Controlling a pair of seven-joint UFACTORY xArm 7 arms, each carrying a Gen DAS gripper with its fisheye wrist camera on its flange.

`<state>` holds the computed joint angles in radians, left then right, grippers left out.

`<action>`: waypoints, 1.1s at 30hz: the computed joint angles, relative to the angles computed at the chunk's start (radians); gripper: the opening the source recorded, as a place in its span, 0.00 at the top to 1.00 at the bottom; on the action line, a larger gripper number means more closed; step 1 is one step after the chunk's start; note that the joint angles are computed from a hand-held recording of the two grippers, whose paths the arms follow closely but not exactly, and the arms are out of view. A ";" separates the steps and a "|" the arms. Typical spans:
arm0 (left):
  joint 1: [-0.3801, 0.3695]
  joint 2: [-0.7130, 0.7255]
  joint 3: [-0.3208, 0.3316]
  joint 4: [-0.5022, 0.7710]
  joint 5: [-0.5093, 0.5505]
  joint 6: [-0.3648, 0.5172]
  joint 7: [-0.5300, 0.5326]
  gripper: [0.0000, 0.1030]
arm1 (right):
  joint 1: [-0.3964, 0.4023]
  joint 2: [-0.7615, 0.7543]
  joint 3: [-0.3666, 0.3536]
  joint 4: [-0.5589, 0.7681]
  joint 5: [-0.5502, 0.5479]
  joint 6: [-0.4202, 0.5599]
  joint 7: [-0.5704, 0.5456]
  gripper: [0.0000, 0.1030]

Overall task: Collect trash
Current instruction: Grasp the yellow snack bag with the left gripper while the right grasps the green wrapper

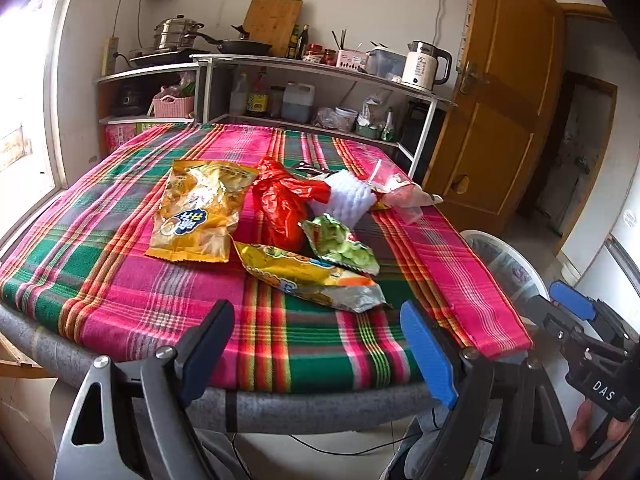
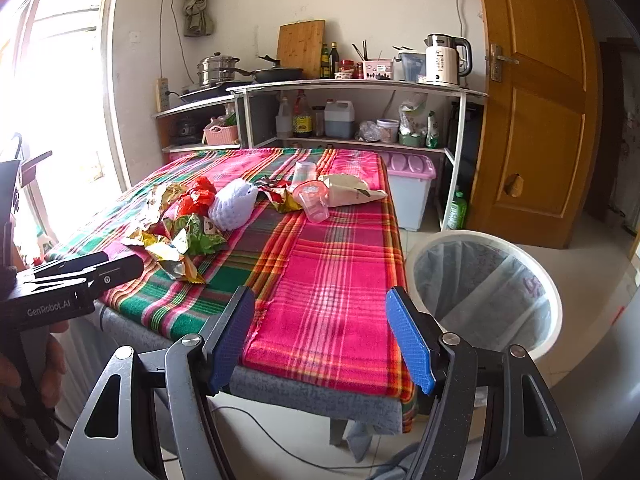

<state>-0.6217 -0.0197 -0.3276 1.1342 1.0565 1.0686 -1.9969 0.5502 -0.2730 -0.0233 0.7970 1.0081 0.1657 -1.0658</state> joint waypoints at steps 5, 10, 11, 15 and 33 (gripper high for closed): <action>0.036 -0.032 0.020 -0.037 -0.036 -0.033 0.014 0.16 | -0.016 0.065 0.025 0.065 -0.025 0.043 0.006 0.34; 0.077 -0.073 0.021 -0.083 -0.053 -0.058 0.013 0.16 | -0.052 0.131 0.079 0.142 -0.039 0.098 -0.001 0.34; 0.087 -0.084 0.021 -0.095 -0.059 -0.064 0.010 0.16 | -0.058 0.143 0.089 0.159 -0.035 0.109 -0.010 0.34; 0.124 -0.125 0.016 -0.139 -0.083 -0.070 0.019 0.16 | -0.079 0.190 0.139 0.219 -0.036 0.151 -0.009 0.34; 0.302 -0.196 0.036 -0.232 -0.175 -0.281 0.201 0.16 | -0.148 0.421 0.273 0.487 -0.274 0.357 0.219 0.41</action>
<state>-0.3195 -0.2162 -0.2912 0.9021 0.8815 0.7876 -1.7963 0.4025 0.1484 0.2497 1.2839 0.7345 0.5229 -0.8467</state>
